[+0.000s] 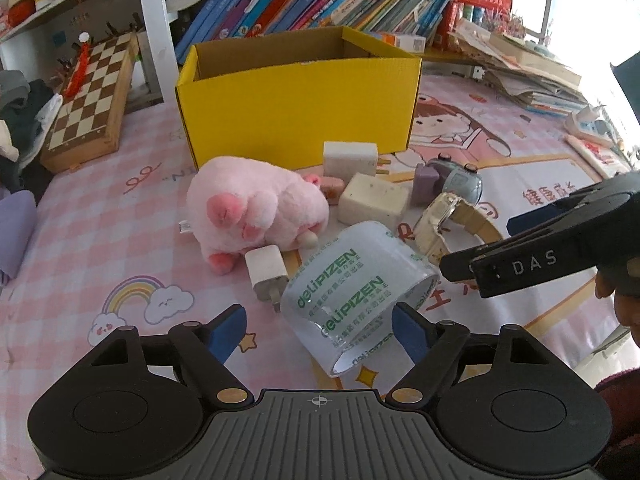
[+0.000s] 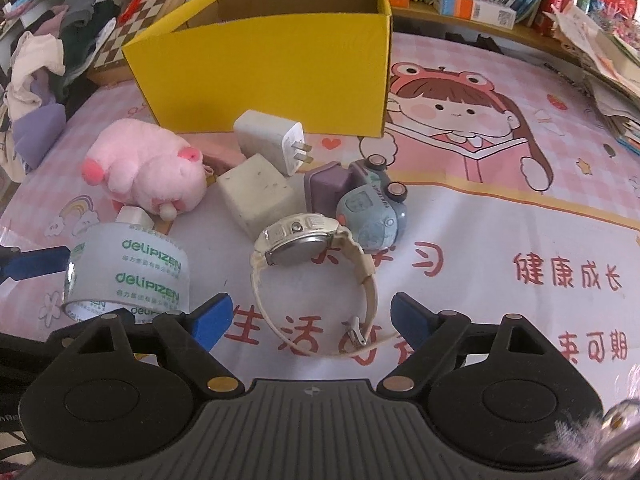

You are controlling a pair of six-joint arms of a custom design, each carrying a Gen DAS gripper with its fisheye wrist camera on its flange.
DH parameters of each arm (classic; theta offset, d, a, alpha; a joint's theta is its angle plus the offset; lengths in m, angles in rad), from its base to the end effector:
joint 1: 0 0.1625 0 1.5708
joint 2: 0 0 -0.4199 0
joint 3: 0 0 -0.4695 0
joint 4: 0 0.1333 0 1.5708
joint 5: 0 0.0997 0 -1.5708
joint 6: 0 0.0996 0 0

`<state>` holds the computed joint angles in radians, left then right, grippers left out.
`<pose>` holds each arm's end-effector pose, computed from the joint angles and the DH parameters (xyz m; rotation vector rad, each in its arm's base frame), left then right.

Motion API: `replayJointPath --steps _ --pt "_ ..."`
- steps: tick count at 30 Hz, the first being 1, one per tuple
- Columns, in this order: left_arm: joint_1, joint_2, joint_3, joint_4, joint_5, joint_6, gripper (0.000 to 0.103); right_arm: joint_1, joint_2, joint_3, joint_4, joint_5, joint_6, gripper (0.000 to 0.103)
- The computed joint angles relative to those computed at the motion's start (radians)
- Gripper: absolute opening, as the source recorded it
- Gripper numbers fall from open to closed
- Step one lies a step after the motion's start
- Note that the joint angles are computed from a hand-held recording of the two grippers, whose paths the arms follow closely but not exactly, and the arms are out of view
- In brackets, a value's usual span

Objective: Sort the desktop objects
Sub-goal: 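Move the left tool to the clear tape roll while the right tool approaches the cream wristwatch, then close the left tool on the tape roll while the right tool closes on the wristwatch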

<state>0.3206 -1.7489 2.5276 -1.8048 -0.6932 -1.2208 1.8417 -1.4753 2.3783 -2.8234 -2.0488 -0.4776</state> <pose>-0.2301 -0.2976 0.1399 0.3269 2.2382 -0.7878 0.2060 -0.4147 0.1629 0.8483 -2.4665 0.3922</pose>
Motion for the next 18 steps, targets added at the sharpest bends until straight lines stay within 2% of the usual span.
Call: replayJointPath --steps 8,14,16,17,18 --pt "0.022 0.003 0.001 -0.024 -0.009 0.019 0.079 -0.002 0.039 -0.026 0.018 -0.015 -0.002 0.089" --pt "0.039 0.004 0.003 -0.066 -0.026 0.053 0.049 -0.003 0.055 -0.035 0.025 -0.026 0.002 0.085" --pt "0.043 0.001 0.004 -0.071 -0.028 0.056 0.040 -0.003 0.058 -0.037 0.029 -0.030 0.004 0.077" --pt "0.044 -0.001 0.005 -0.073 -0.028 0.056 0.038 -0.002 0.060 -0.039 0.031 -0.034 0.007 0.068" --pt "0.044 -0.003 0.006 -0.072 -0.026 0.055 0.036 -0.002 0.062 -0.039 0.031 -0.036 0.009 0.067"
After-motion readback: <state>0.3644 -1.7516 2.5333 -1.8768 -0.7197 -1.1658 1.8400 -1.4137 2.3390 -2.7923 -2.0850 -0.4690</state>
